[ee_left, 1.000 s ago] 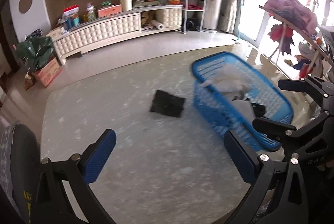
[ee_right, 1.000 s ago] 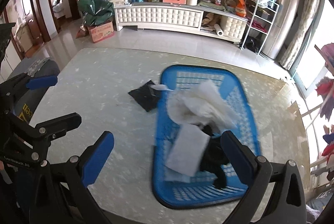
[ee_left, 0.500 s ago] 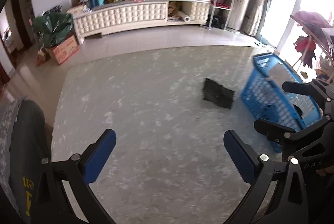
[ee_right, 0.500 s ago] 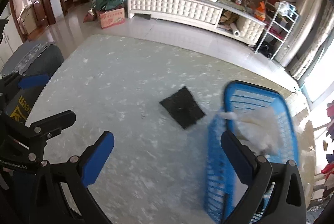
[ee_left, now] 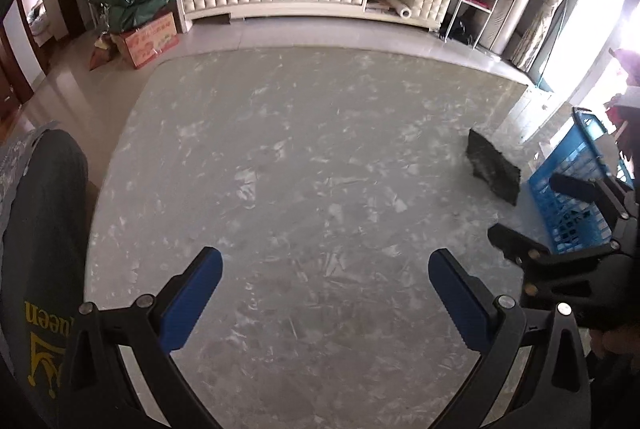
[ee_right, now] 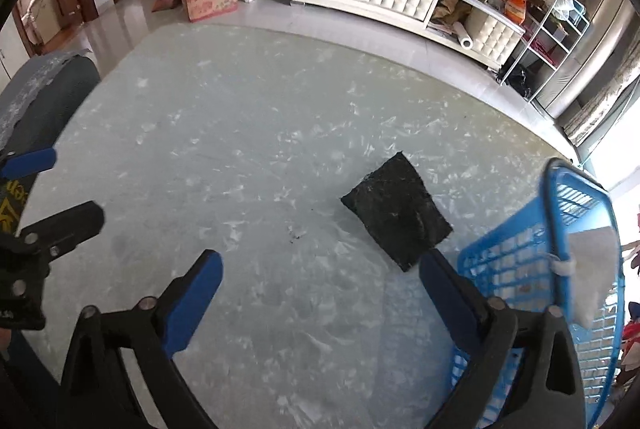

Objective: Organize soft objects
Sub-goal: 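Move both tools from the basket toward the black felt square, then grasp the black felt square with the right tool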

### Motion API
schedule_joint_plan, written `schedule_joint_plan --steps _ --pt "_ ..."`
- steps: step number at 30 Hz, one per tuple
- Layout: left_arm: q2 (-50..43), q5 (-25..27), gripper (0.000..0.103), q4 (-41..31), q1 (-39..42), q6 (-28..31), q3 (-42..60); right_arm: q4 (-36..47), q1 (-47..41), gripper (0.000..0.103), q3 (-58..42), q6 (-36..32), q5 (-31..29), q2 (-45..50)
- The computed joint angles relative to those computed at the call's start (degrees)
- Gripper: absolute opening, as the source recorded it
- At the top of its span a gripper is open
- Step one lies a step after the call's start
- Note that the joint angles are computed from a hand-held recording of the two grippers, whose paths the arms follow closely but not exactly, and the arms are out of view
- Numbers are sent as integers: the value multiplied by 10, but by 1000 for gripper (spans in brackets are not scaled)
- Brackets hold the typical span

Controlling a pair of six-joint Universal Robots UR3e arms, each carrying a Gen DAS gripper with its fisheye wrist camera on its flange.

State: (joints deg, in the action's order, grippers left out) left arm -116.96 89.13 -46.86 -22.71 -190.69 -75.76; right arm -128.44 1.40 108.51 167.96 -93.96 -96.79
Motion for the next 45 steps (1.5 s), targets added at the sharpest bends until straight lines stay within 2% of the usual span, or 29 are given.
schedule_joint_plan --steps 3,7,14,16,18,20,22,24,26,28,30,34,45 --pt "-31 -2 102 -28 2 -2 30 -41 27 94 -2 22 -56 46" --pt "-74 38 102 -35 -10 -2 72 -65 12 91 7 44 -56 64" --pt "-83 -13 102 -27 5 -15 73 -105 10 88 -6 45 -83 110" --pt "-86 -3 102 -34 4 -20 79 -103 7 82 -13 49 -86 122" --pt "-86 5 102 -33 3 -24 79 -103 1 72 -17 55 -92 131" --pt "-85 6 103 -32 5 -31 78 -105 -7 69 -19 56 -92 137" --pt "-81 6 103 -26 6 -35 73 -105 -14 60 -21 56 -88 142" --pt "-80 7 103 -22 5 -34 71 -97 -22 36 -21 55 -81 141" --pt "-80 12 102 -23 2 -28 73 -97 -29 23 -18 55 -72 137" --pt "-82 15 102 -22 -3 -20 76 -98 -36 17 -11 49 -58 127" --pt "-89 16 103 -28 -5 -12 86 -106 -41 7 -2 41 -56 121" --pt "-91 2 102 -31 -3 -2 86 -103 -53 5 24 41 -30 72" --pt "-58 2 103 6 -23 -15 52 32 -50 4 10 7 50 -56"
